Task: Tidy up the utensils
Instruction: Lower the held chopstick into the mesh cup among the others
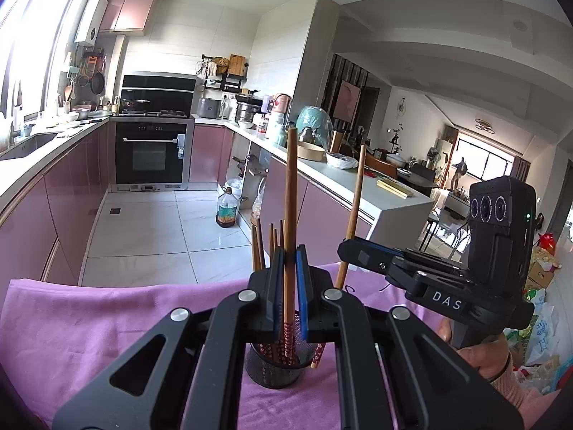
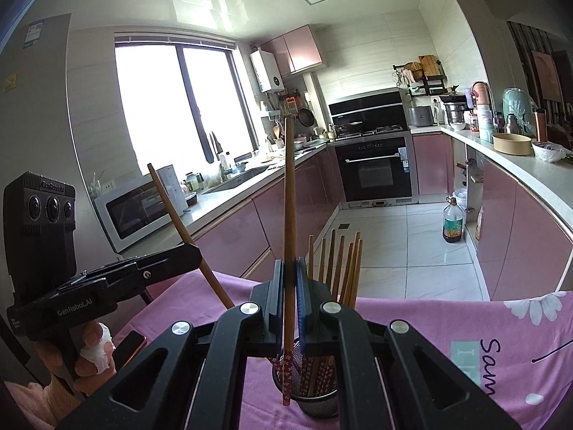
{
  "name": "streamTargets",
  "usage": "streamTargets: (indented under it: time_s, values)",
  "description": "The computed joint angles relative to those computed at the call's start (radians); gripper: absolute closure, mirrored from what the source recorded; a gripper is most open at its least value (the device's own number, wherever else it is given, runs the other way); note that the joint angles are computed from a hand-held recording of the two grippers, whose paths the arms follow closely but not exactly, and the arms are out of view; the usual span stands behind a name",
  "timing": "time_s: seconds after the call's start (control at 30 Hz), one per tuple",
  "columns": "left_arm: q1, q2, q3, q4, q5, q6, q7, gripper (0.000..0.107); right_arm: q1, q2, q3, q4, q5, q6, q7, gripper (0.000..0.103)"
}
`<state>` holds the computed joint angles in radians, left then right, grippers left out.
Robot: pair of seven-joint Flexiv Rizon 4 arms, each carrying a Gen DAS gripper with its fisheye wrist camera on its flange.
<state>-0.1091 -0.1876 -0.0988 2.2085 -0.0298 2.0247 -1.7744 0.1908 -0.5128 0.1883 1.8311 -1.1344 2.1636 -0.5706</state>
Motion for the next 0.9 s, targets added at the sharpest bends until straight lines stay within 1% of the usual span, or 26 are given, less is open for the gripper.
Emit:
streamTargets:
  time_s: [0.03,0.07,0.1,0.13,0.23,0.3,0.33,0.43,0.5,0.6,0.63,0.73,0.77,0.83,0.9]
  values:
    - [0.016,0.008,0.006,-0.003,0.048,-0.013,-0.039,0.099,0.001,-0.002,0.0,-0.003,0.001,-0.003,0.002,0.098]
    - [0.048,0.018,-0.015,-0.003,0.071,-0.025,-0.053,0.099,0.002,-0.005,-0.001,-0.007,0.001,-0.006,0.004,0.098]
    - [0.052,0.019,-0.024,0.001,0.056,-0.025,-0.038,0.099,-0.001,-0.01,0.001,-0.014,-0.007,-0.008,0.013,0.098]
    - [0.028,0.016,-0.01,0.006,0.029,-0.022,-0.019,0.099,0.004,-0.01,0.0,-0.01,0.001,-0.01,0.007,0.098]
    - [0.005,0.015,0.005,-0.004,0.005,-0.038,-0.002,0.099,0.007,-0.021,0.004,-0.025,0.0,-0.024,0.015,0.098]
    - [0.006,0.015,0.002,-0.006,0.001,-0.046,0.002,0.099,0.008,-0.027,0.007,-0.031,0.006,-0.03,0.014,0.098]
    - [-0.018,0.011,0.016,-0.005,-0.023,-0.046,0.021,0.099,0.006,-0.031,0.01,-0.037,0.003,-0.033,0.017,0.098]
    - [-0.004,0.016,0.005,-0.016,-0.024,-0.074,0.026,0.099,0.009,-0.037,0.013,-0.043,0.013,-0.049,0.008,0.098]
    - [-0.017,0.012,0.012,-0.022,-0.041,-0.082,0.041,0.099,0.005,-0.041,0.02,-0.048,0.01,-0.057,0.009,0.098]
    - [-0.004,0.018,-0.001,-0.021,-0.041,-0.096,0.041,0.099,0.0,-0.048,0.03,-0.053,0.011,-0.066,0.009,0.098]
    - [-0.019,0.016,0.01,-0.021,-0.054,-0.098,0.049,0.099,0.003,-0.048,0.03,-0.05,0.02,-0.069,0.002,0.098]
    - [-0.016,0.018,0.002,-0.02,-0.059,-0.109,0.052,0.099,-0.003,-0.054,0.042,-0.054,0.021,-0.08,0.002,0.098]
    - [0.013,0.024,-0.019,-0.022,-0.044,-0.121,0.045,0.099,-0.005,-0.056,0.046,-0.055,0.021,-0.084,0.001,0.098]
    - [0.008,0.027,-0.017,-0.024,-0.05,-0.133,0.049,0.099,-0.014,-0.062,0.057,-0.065,0.007,-0.093,0.012,0.098]
    - [0.031,0.035,-0.036,-0.023,-0.042,-0.145,0.045,0.099,-0.021,-0.069,0.065,-0.072,-0.004,-0.099,0.019,0.098]
